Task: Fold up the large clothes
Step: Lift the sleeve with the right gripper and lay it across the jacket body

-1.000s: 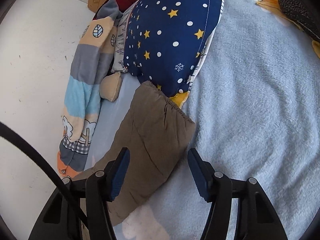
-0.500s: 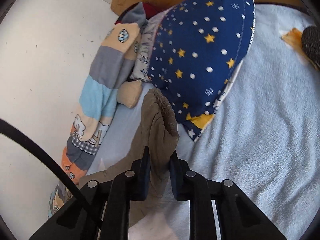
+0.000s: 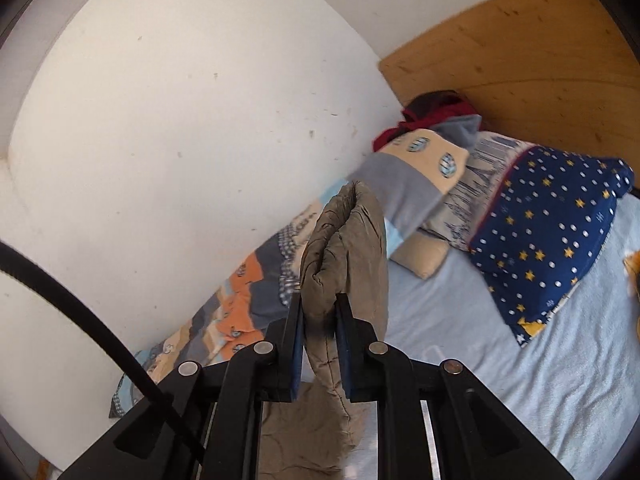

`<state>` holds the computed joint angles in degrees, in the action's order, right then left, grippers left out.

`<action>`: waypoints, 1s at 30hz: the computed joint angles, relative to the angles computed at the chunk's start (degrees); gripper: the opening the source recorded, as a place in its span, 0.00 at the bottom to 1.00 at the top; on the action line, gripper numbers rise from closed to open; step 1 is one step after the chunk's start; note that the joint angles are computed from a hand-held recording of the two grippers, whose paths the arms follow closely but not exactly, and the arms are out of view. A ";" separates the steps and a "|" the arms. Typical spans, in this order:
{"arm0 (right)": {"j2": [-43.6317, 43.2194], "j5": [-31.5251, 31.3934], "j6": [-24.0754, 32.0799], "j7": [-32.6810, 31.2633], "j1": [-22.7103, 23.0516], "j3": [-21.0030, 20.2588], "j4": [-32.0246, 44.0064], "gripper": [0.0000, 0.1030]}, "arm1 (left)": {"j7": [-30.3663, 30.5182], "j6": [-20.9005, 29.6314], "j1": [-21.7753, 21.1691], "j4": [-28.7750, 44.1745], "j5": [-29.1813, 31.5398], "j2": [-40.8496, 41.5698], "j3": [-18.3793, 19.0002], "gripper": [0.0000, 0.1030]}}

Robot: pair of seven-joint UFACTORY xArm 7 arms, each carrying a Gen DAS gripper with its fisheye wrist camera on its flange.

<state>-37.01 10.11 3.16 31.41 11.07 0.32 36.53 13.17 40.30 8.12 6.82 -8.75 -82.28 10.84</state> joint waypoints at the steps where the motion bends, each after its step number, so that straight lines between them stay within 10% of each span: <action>1: 1.11 -0.68 1.36 0.56 -0.42 2.16 2.96 0.16 | 0.18 0.83 0.23 0.29 0.05 -0.14 0.47 1.00; 11: 20.14 -11.65 7.22 7.44 1.19 19.66 27.50 0.16 | 1.85 4.48 2.82 1.91 -0.53 -1.87 3.44 1.00; 16: 35.36 -29.32 8.93 18.78 2.15 28.26 39.40 0.16 | 2.49 5.56 3.97 2.32 -0.82 -1.11 4.24 1.00; 21: 50.90 -40.18 10.67 25.28 11.75 26.09 48.56 0.15 | 2.98 5.63 4.65 2.59 -1.22 -0.45 4.54 1.00; 30: 71.74 -39.01 17.78 22.84 27.23 18.23 63.66 0.15 | 3.17 6.33 5.48 3.19 -2.09 0.70 4.96 1.00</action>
<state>34.73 -28.90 20.93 54.25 38.30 18.55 100.19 16.34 46.63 13.60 10.01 -10.84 -81.58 15.81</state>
